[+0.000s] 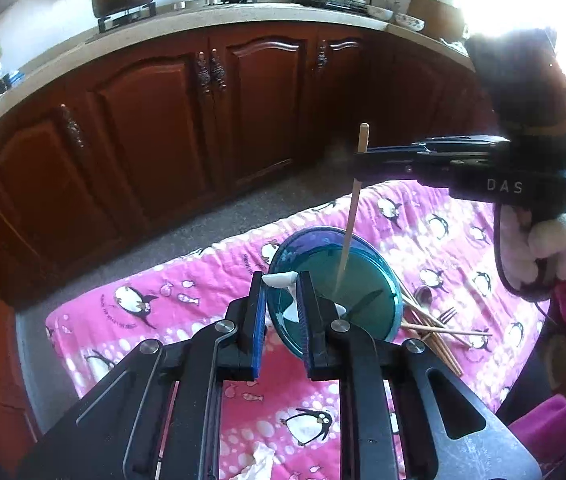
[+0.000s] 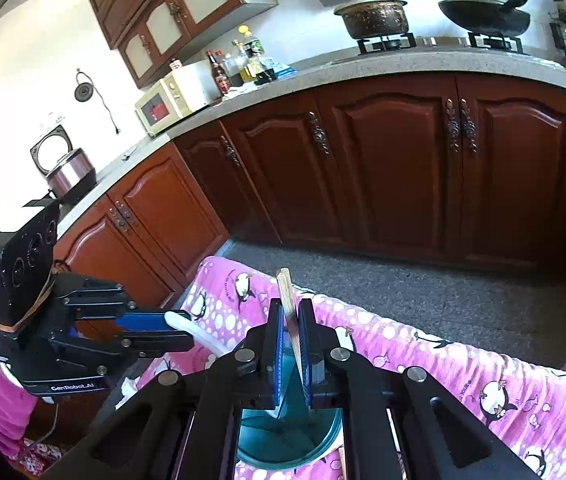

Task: Organize utensils
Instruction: 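Carry the spoon and chopstick above the utensil holder with both tools, then lower the spoon into the holder and open the left tool while the right tool releases the chopstick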

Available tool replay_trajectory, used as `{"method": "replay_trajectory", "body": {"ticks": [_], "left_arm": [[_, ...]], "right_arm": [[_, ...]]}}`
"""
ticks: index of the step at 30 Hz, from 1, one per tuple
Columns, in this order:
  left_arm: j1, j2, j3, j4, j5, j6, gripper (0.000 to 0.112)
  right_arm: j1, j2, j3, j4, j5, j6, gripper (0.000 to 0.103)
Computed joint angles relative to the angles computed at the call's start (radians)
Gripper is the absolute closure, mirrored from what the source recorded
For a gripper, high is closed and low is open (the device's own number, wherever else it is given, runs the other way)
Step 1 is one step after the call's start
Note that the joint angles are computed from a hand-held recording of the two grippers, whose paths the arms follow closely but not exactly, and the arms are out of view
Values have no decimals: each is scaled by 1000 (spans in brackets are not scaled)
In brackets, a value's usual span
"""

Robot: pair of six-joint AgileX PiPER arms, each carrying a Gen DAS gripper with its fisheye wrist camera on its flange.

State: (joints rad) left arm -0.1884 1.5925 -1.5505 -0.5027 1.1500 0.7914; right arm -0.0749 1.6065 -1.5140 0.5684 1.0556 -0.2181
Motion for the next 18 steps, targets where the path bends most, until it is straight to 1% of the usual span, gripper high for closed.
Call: {"method": "replay_trajectory", "body": {"ticks": [3,4,5,7,10,11,12,14,18], "left_arm": [[-25,2,-5,25,-22,-14,98],[-30,-5,5,15,-31,-3,98],[-35,-16,21,1,-40,18,99],[-65,-42,64,29,-86,21,99],[-76,-36,91,72,-102,-30,98],[-71,-41,109,76,-113,-41,96],[-64,-46,123,66,-119,-40,91],[-27,-59,149,8,-114,-28,84],[6,-87,189,-41,-107,-29,83]], "right_arm": [[3,4,-6,22,-5,3,97],[6,1,2,21,-21,11,97],[7,5,4,19,-19,18,97],[2,12,12,24,-3,25,97],[-5,-2,33,13,-1,33,90],[-7,-3,33,15,3,33,84],[-14,-14,47,24,7,25,76],[-19,-32,64,14,15,19,74],[-28,-75,103,12,25,2,74]]}}
